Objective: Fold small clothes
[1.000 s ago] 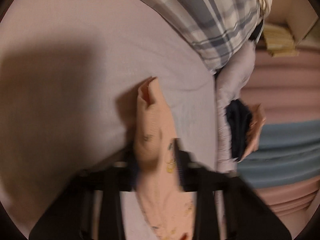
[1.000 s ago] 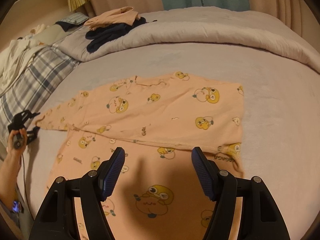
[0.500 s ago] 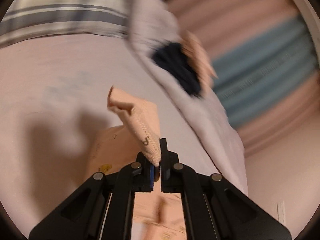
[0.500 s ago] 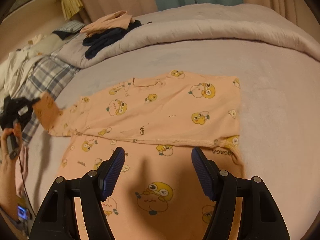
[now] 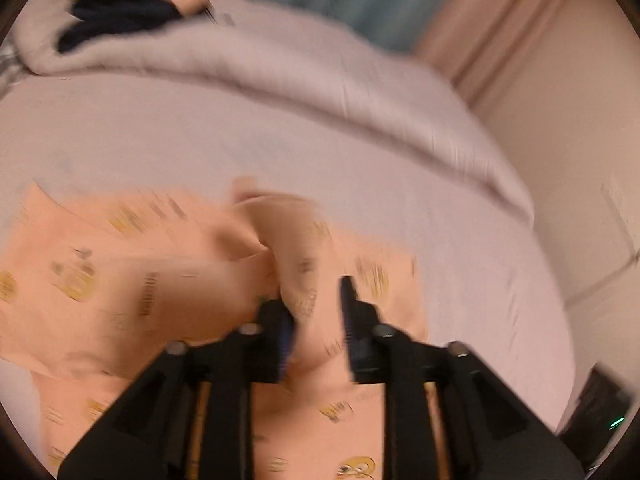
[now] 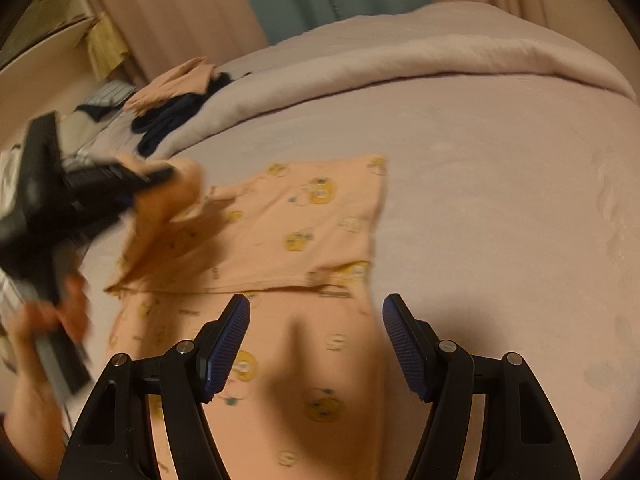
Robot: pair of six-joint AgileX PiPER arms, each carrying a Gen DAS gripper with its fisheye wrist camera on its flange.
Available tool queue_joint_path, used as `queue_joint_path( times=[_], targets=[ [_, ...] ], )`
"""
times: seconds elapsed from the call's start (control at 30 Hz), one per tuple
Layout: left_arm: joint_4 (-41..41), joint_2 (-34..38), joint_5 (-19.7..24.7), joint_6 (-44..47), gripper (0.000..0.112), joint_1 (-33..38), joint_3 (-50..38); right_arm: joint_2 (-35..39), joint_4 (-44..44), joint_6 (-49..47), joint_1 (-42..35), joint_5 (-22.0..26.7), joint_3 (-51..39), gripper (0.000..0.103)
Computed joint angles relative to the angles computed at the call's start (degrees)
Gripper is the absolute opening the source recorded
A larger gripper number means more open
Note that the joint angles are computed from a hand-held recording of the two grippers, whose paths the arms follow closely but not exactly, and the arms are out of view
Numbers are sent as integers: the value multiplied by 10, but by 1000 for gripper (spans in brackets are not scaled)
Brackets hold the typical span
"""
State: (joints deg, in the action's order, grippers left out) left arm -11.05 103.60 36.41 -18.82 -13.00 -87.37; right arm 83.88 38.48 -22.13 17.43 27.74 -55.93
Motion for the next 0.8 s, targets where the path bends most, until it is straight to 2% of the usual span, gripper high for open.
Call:
queue_joint_path(
  times=[0.07,0.13,0.3,0.4,0.53,0.63,0.7,0.8],
  targets=[
    [-53,27,24,37,30,-2,-13,2,29,-22,-17,10,3,68],
    [-101,35,46,67,45,7,-18,6,54,-44,-26,20,2,68],
    [-258,-46,28,214,58,74,79,30,169,-125,-47,63,-10,69],
    [-271,-121,0,231,69,120,152,45,213,-158,-47,87,-24,69],
    [-231,-196,-21,205,69,180,231,92,285,-203,-38,121,-62,69],
    [-258,-229,-22,235,69,237,280,141,280,-163,-27,123,-106,69],
    [-272,-247,-20,253,69,273,310,180,303,-152,-30,151,-136,68],
    [-312,-253,-9,288,69,317,340,218,278,-90,-26,166,-171,68]
  ],
)
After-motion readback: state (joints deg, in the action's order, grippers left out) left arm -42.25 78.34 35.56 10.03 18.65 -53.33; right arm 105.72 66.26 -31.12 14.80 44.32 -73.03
